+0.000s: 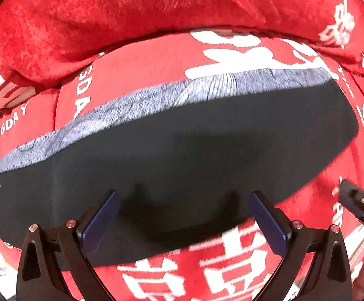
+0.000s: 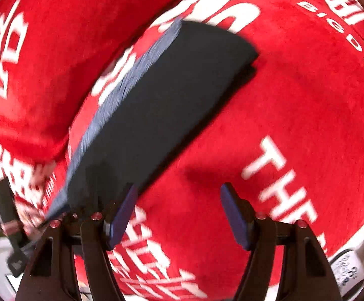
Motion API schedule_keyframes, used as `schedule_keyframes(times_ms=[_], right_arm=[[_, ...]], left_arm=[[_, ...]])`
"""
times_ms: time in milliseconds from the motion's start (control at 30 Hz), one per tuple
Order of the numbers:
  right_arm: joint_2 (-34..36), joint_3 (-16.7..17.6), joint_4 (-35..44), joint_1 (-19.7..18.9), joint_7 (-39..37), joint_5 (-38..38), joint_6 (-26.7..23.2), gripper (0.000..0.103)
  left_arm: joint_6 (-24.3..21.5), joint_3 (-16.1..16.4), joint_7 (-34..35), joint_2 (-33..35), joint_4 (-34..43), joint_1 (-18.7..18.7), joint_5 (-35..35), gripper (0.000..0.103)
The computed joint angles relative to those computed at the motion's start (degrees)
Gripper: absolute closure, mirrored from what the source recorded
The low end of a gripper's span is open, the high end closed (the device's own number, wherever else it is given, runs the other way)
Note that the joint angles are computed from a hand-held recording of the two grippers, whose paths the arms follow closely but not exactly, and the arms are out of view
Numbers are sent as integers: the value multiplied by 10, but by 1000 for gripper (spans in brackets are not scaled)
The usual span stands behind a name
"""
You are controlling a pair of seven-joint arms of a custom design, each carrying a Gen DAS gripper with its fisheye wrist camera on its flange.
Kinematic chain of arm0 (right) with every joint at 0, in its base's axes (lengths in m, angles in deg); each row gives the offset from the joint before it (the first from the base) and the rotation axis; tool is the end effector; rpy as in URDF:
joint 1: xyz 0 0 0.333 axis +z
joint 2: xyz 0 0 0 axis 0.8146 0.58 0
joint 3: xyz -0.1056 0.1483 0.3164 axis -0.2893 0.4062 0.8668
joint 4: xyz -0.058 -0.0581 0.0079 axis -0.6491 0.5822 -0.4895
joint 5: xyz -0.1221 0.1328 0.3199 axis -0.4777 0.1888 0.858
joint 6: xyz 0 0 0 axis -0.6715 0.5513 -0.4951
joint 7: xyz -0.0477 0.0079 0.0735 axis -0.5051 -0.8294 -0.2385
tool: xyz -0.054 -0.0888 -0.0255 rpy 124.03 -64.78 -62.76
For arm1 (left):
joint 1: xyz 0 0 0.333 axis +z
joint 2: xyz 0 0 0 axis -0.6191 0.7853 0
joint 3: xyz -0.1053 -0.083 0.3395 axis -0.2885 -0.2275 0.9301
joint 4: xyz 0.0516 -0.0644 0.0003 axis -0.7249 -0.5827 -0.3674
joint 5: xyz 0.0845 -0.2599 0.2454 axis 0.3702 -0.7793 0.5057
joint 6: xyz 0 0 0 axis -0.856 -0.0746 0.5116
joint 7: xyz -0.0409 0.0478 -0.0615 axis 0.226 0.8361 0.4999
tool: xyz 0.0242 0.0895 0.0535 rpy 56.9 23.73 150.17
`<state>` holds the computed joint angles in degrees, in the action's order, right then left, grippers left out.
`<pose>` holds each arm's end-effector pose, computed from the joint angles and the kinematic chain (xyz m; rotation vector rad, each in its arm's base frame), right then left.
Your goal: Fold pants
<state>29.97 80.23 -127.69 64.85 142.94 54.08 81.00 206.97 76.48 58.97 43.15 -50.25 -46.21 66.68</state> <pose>0.4577 0.0466 0.3703 -1.0823 2.4044 0.1778 0.6026 -0.2142 0.3889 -1.8077 2.5016 -0.1697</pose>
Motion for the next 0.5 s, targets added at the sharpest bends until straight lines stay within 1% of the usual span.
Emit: schedule_keyframes(times_ms=[33, 67, 133, 167, 233, 267, 333, 367, 433, 467, 500], right_arm=[[3, -2, 2, -2, -15, 19, 7, 34], [6, -5, 5, -5, -28, 36, 17, 40], [18, -10, 13, -14, -25, 33, 28, 47], [28, -13, 22, -21, -33, 42, 30, 53], [44, -13, 36, -34, -53, 71, 26, 54], [55, -11, 48, -42, -78, 106, 21, 58], [72, -9, 64, -52, -90, 130, 12, 85], [76, -8, 70, -57, -97, 142, 9, 94], [75, -2, 81, -65, -152, 193, 10, 95], [72, -1, 85, -64, -174, 204, 14, 95], [70, -2, 85, -62, -179, 195, 15, 95]], left_arm=[[2, 4, -11, 10, 10, -6, 9, 0], [3, 7, -20, 17, 16, -11, 16, 0], [-1, 13, -43, 31, 28, -20, 32, 0], [-4, 15, -53, 38, 33, -22, 37, 0], [-12, 18, -70, 49, 42, -25, 46, 0], [-14, 17, -74, 51, 44, -25, 47, 0], [-11, 14, -77, 52, 43, -23, 49, 0], [-8, 13, -77, 51, 42, -23, 52, 0], [-3, 13, -76, 52, 41, -26, 63, 0], [-4, 13, -76, 54, 43, -26, 66, 0], [-6, 13, -77, 58, 46, -27, 67, 0]])
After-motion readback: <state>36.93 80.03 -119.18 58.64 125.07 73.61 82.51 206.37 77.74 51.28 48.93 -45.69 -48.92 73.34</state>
